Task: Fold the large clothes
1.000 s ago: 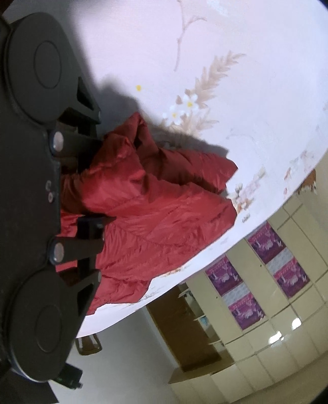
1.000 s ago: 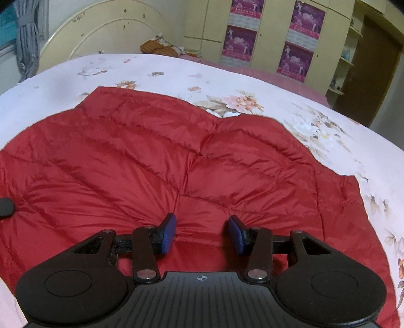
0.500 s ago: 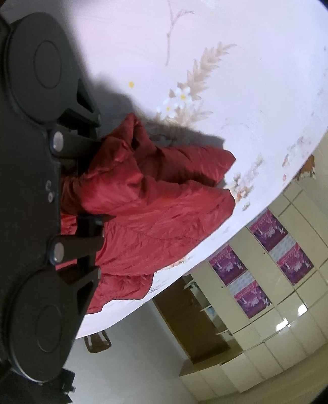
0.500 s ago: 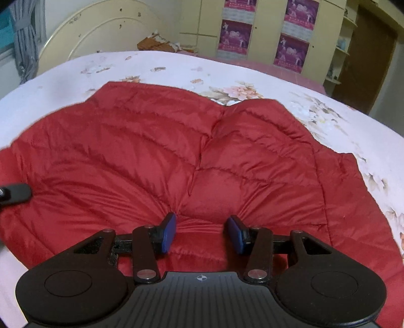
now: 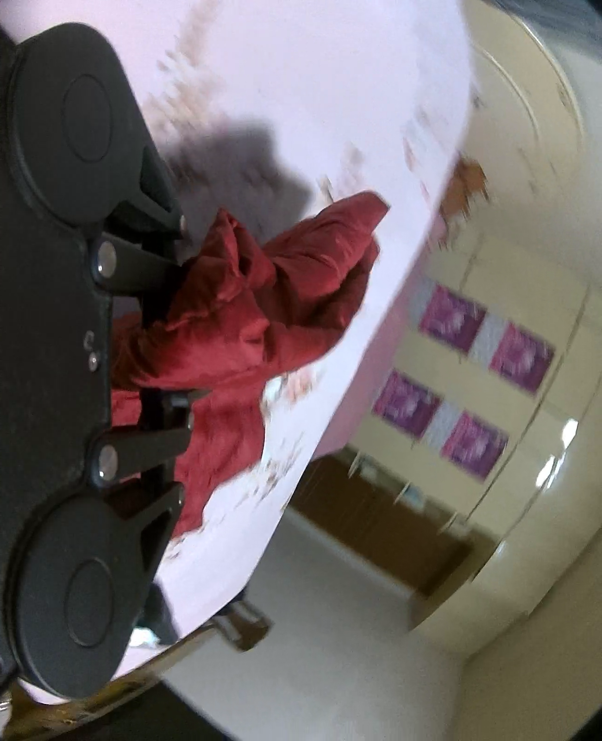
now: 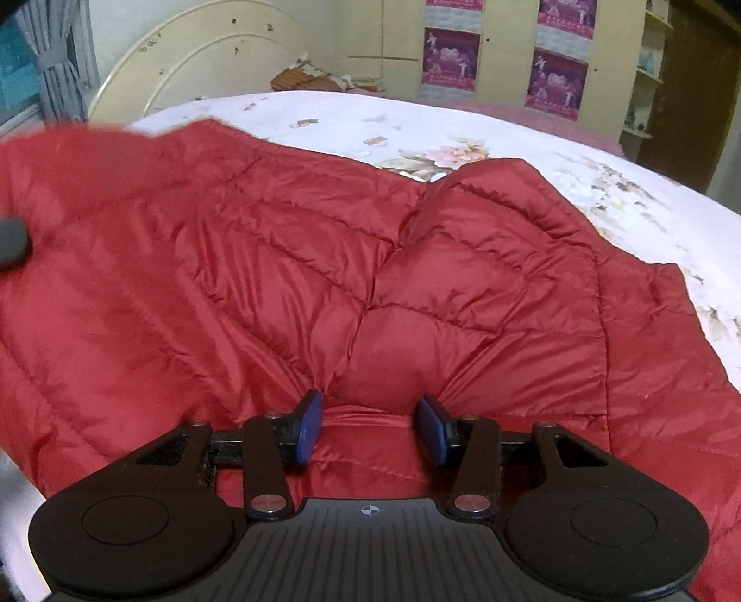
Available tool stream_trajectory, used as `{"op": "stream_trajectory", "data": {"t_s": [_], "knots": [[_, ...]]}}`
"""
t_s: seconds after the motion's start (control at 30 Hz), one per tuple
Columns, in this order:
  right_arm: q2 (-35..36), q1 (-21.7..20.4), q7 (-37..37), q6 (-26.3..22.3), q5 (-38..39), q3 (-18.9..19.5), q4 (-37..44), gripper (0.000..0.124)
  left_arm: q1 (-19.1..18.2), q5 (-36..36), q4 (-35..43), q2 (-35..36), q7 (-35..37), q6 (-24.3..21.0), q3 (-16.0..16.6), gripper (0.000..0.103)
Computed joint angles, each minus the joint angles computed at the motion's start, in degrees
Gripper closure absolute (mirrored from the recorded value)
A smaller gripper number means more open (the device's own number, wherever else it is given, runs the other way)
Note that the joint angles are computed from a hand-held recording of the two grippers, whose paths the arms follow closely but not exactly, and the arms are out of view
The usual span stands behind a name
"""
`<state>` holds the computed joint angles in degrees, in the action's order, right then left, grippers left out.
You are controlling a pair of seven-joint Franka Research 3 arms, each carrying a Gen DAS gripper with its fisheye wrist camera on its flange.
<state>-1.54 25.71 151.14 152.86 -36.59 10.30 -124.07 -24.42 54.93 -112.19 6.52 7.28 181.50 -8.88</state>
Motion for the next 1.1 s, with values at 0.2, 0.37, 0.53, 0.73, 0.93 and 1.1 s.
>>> {"op": "stream_trajectory", "data": {"t_s": [0.2, 0.37, 0.53, 0.73, 0.93, 1.1], "knots": [[-9.2, -2.5, -3.7, 0.6, 4.8, 0.3, -5.6, 0.077, -1.7, -6.5, 7.0, 3.8, 13.4, -3.6, -3.9, 0.086], [-23.4, -4.3, -8.3, -6.3, 8.3, 2.3, -15.0, 0.077, -4.2, -12.2, 11.2, 8.1, 21.5, -3.2, -5.2, 0.086], [-28.6, -7.3, -9.3, -9.5, 12.7, 4.7, -21.3, 0.077, -0.1, -23.0, 14.7, 14.2, 36.6, -3.7, -14.7, 0.086], [-34.8, -11.1, -9.2, -7.7, 18.2, 7.2, -25.8, 0.077, 0.8, -29.5, 20.6, 22.4, 51.2, -10.4, -22.4, 0.086], [-42.3, -14.2, -9.5, -10.9, 22.7, 7.7, -28.4, 0.077, -3.1, -31.1, 21.4, 23.1, 57.0, -12.4, -19.4, 0.080], [-47.4, -16.9, -6.8, -10.3, 25.9, 8.1, -28.7, 0.077, 0.9, -38.6, 21.0, 22.3, 66.4, -13.4, -25.1, 0.051]]}}
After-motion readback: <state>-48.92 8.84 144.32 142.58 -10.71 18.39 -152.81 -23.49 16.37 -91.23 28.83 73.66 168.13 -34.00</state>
